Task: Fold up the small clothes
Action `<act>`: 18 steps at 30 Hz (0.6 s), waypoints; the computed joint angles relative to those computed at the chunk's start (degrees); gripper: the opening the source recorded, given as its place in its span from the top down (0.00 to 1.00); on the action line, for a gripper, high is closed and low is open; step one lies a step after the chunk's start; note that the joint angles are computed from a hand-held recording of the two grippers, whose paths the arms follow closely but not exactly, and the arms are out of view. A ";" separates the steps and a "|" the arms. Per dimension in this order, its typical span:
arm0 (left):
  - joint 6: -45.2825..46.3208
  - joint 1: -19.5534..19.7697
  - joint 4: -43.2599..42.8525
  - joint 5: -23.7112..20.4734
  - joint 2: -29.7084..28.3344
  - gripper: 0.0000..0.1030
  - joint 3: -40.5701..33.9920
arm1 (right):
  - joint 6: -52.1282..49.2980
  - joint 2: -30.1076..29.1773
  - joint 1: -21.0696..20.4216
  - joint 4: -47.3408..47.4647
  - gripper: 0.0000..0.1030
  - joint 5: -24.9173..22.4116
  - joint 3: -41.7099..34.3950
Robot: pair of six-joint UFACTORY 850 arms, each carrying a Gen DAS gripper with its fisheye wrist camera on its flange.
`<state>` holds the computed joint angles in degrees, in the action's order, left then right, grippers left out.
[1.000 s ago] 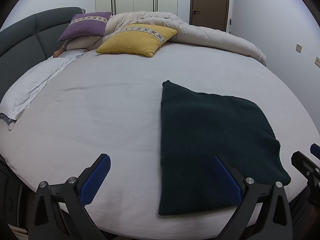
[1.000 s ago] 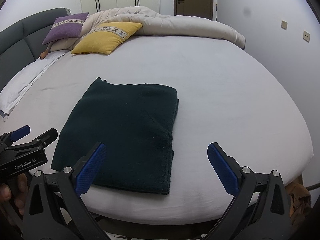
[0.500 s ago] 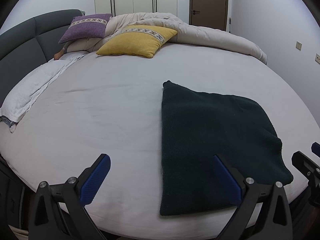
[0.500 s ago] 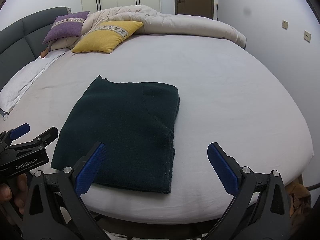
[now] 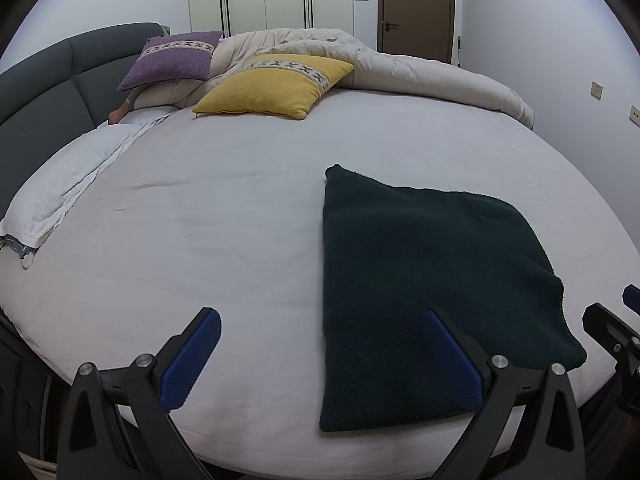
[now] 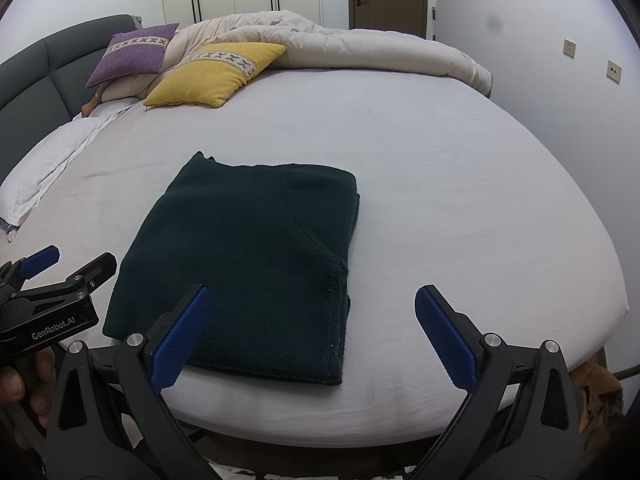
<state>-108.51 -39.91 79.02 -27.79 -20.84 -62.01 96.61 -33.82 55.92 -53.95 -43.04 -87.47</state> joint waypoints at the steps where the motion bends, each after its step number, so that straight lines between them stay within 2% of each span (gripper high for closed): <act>1: 0.05 0.02 0.00 0.00 -0.02 0.00 -0.04 | 0.06 -0.06 0.04 -0.03 0.01 -0.01 -0.07; 18: 0.23 -0.30 -0.41 -0.22 -0.15 0.00 -0.22 | 0.28 -0.35 0.12 0.11 0.01 0.06 -0.28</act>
<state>-108.28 -40.21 78.60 -28.01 -20.99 -62.23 96.90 -34.17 56.04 -53.84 -42.98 -87.75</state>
